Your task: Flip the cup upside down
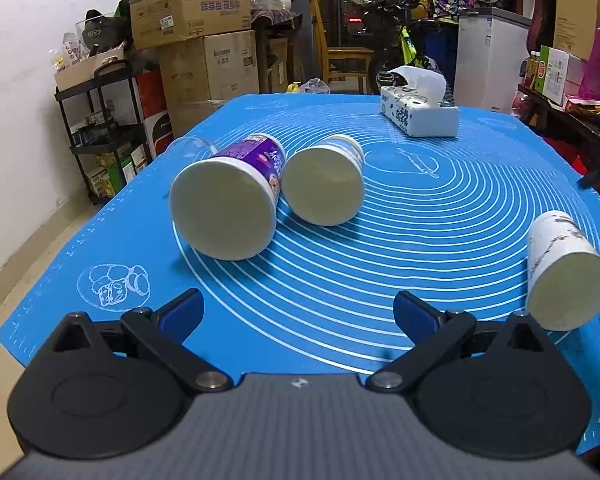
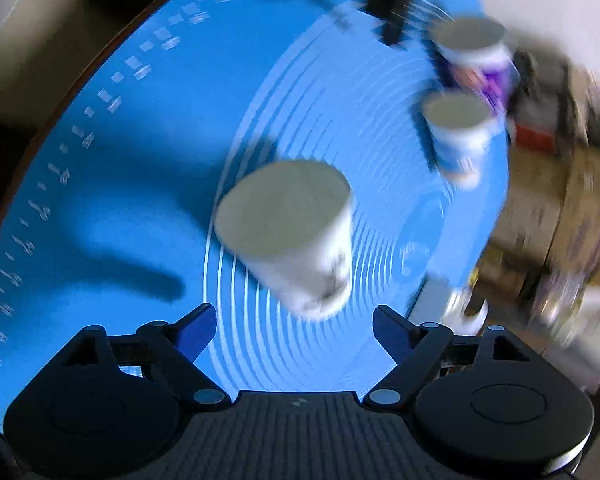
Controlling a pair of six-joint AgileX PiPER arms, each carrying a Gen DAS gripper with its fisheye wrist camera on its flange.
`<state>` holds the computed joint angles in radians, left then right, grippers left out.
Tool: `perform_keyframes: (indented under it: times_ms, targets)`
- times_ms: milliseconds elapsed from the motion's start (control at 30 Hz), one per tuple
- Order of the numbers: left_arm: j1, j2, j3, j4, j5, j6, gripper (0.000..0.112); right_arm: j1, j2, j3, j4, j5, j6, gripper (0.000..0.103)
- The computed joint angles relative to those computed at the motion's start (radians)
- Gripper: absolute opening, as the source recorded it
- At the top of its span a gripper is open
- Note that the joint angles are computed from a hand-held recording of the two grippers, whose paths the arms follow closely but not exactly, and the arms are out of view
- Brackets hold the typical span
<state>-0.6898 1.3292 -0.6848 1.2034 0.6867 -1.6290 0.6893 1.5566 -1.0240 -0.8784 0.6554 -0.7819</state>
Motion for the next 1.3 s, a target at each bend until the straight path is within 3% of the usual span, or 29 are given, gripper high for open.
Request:
perform_keyframes:
  times_ms: [133,333,533,667,800,867,1067,1200,1300]
  targets:
    - [-0.008,0.002,-0.002,0.013,-0.012,-0.008,0.1,-0.041,-0.028,-0.042,0.068,0.048,0.108,0.09]
    - [-0.015,0.012,-0.007,0.017,-0.02,-0.007,0.1,-0.115,-0.026,-0.173,0.235,0.149,0.433,0.093]
    - [-0.008,0.013,-0.015,0.003,-0.02,0.007,0.1,-0.153,-0.05,-0.204,0.423,0.141,0.762,0.093]
    - [-0.008,0.004,-0.012,0.002,-0.009,0.012,0.1,-0.226,-0.06,-0.2,0.644,0.091,0.899,0.093]
    - [0.0,0.001,-0.011,-0.007,-0.005,0.018,0.1,-0.322,-0.074,-0.157,0.9,-0.007,0.961,0.087]
    - [0.002,0.001,-0.014,-0.016,-0.007,0.026,0.1,-0.347,-0.057,-0.145,0.953,-0.048,0.998,0.086]
    - [-0.011,0.002,-0.014,-0.014,-0.003,0.029,0.1,-0.454,0.046,-0.19,1.251,0.022,0.889,0.079]
    - [-0.011,0.009,-0.018,-0.021,-0.008,0.035,0.1,-0.465,0.097,-0.217,1.312,0.03,0.872,0.077]
    - [-0.017,0.012,-0.021,-0.022,-0.005,0.04,0.1,-0.472,0.129,-0.232,1.362,0.038,0.847,0.07]
